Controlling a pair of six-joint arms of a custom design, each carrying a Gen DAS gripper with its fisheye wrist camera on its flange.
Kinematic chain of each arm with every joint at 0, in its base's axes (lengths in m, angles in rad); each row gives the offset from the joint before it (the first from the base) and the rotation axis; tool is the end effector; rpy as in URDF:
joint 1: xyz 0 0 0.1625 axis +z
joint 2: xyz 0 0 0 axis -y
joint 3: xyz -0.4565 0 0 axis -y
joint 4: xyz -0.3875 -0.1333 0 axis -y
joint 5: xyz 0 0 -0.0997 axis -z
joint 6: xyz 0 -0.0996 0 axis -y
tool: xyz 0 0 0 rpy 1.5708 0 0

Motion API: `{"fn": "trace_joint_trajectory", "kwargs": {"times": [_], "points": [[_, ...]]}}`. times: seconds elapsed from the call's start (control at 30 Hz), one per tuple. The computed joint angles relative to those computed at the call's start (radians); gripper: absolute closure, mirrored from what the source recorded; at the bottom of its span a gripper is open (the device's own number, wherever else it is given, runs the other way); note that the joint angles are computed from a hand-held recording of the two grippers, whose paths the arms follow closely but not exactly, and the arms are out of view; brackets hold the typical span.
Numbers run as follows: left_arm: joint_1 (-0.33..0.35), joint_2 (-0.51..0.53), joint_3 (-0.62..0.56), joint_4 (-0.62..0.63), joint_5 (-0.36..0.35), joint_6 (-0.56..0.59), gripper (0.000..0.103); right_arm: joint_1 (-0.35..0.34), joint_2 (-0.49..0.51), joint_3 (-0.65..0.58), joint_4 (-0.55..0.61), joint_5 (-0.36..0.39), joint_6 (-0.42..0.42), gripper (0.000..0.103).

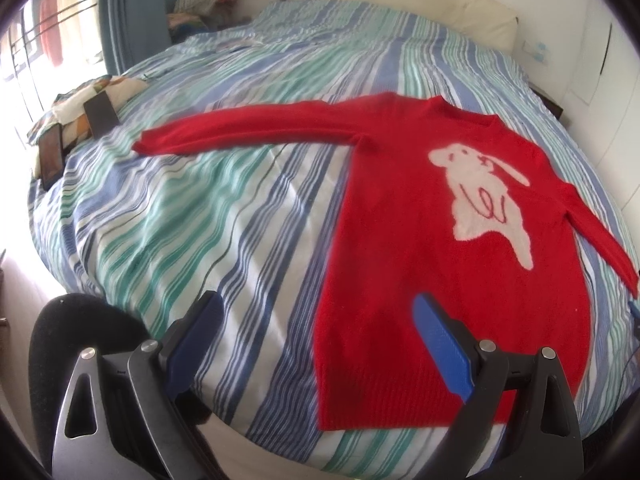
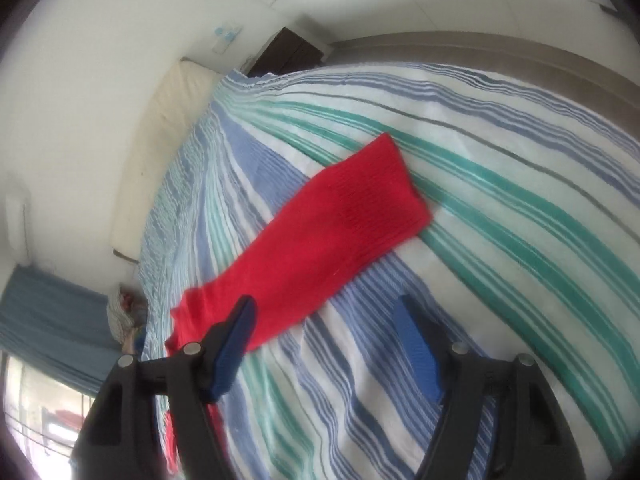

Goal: Fold small clothes
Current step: 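Grasp a sleeve cuff of the red sweater with the right gripper, then fold the held sleeve across the sweater body and open the right gripper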

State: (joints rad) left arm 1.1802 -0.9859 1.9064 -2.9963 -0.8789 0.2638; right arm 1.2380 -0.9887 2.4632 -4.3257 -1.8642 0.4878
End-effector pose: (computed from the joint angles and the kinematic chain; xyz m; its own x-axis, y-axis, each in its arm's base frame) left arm -0.0506 -0.6399 0.2158 -0.7140 0.2185 -0.6652 0.5380 0.7792 -0.3215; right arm -0.0346 -0.4199 0.2263 -0.6754 0.6344 -0.3759 0.4642 -0.0303 -0.8852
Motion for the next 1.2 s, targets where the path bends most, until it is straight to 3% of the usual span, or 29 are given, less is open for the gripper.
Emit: {"fn": "trace_joint_trajectory", "kwargs": {"times": [0.07,0.17,0.3,0.37,0.5,0.6,0.7,0.8,0.87,0.93,1.0,1.07,1.2], "points": [[0.0,0.004,0.001,-0.005,0.012,0.006,0.007,-0.051,0.019,-0.017,-0.052,0.057,0.065,0.034],[0.003,0.013,-0.001,-0.012,0.023,0.009,0.007,-0.064,0.028,-0.059,-0.056,0.034,0.101,0.044],[0.011,0.017,-0.012,0.015,0.026,-0.014,0.007,-0.065,-0.017,-0.089,0.075,-0.008,0.127,0.099],[0.014,0.014,-0.01,0.0,0.019,-0.007,0.007,-0.012,-0.048,-0.11,0.123,-0.096,0.076,0.099],[0.028,0.012,-0.024,0.033,-0.008,-0.034,0.007,0.223,-0.078,-0.271,0.268,-0.337,-0.258,0.099],[0.038,0.008,-0.038,0.061,-0.032,-0.064,0.007,0.384,-0.019,-0.465,0.403,-0.375,-0.487,0.099],[0.042,0.001,-0.039,0.036,-0.038,-0.061,0.007,0.487,0.09,-0.687,0.597,-0.317,-0.608,0.099],[0.049,-0.001,-0.045,0.032,-0.03,-0.067,0.007,0.545,0.245,-0.924,0.795,-0.267,-0.665,0.098],[0.058,-0.003,-0.057,0.056,-0.032,-0.088,0.007,0.558,0.353,-1.08,0.936,-0.243,-0.658,0.093],[0.063,-0.005,-0.062,0.06,-0.036,-0.1,0.007,0.54,0.41,-1.164,1.11,-0.14,-0.584,0.046],[0.064,-0.007,-0.06,0.05,-0.035,-0.096,0.007,0.534,0.438,-1.174,1.131,-0.083,-0.551,0.044],[0.066,-0.007,-0.061,0.054,-0.04,-0.097,0.007,0.534,0.438,-1.129,1.095,-0.082,-0.563,0.043],[0.065,0.001,-0.069,0.078,-0.051,-0.099,0.007,0.523,0.369,-0.965,1.01,-0.187,-0.594,0.039]]}}
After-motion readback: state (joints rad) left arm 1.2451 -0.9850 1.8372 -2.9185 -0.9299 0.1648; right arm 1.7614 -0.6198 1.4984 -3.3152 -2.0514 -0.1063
